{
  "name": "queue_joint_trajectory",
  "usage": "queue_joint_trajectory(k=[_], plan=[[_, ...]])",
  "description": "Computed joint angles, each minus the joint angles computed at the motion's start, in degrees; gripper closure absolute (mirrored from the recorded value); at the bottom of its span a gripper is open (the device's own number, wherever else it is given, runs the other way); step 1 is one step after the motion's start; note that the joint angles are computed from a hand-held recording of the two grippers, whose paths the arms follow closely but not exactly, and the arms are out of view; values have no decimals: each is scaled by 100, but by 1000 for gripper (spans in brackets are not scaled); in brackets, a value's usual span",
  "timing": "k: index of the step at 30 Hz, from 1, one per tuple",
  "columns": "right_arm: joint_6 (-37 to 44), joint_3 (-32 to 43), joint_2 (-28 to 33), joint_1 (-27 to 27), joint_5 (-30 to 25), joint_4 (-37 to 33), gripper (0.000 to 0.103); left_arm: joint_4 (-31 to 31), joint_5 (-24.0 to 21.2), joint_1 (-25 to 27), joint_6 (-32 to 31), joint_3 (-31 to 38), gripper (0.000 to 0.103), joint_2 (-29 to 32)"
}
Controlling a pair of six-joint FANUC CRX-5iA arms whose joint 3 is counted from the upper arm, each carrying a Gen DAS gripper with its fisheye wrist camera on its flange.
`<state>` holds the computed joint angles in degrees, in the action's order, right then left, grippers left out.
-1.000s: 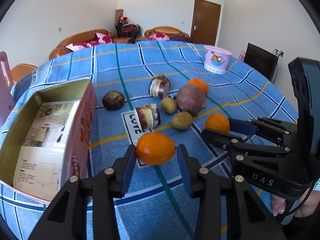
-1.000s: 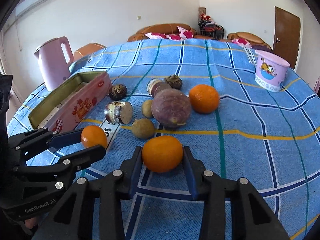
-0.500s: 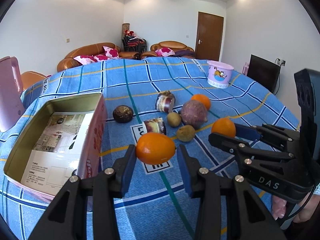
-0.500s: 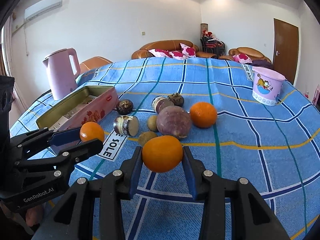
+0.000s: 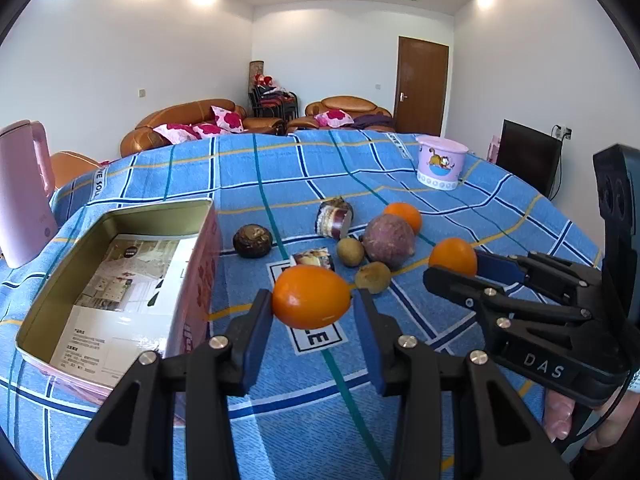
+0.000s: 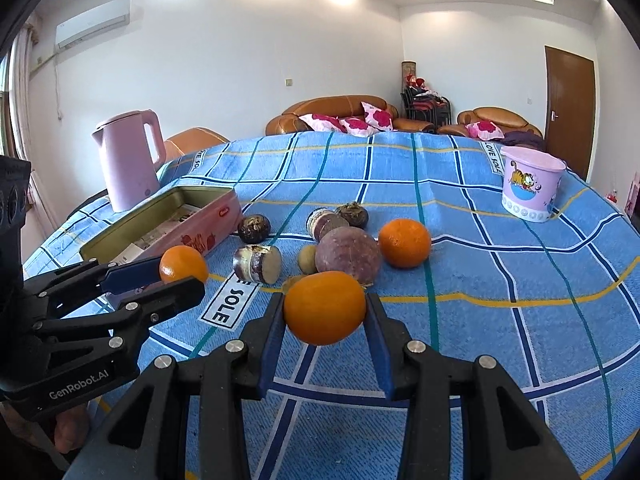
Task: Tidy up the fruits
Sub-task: 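Lift the oranges and carry both grippers toward the open tin box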
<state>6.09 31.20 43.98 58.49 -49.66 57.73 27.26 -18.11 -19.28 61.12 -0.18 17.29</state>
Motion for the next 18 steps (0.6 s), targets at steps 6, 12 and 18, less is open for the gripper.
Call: queue_joint_trajectory(k=[6,12,18], plan=[[-291,-255,-105,-12,135,315,62,147,176,-20,-141,-118,60,-45],[-555,-467,-189,-24,232,603,62,347,412,-62,-332,-280,60,-107],[-731,-597,-235,-36,290,808,62,588,629,-108,-587,-431,60,-155]])
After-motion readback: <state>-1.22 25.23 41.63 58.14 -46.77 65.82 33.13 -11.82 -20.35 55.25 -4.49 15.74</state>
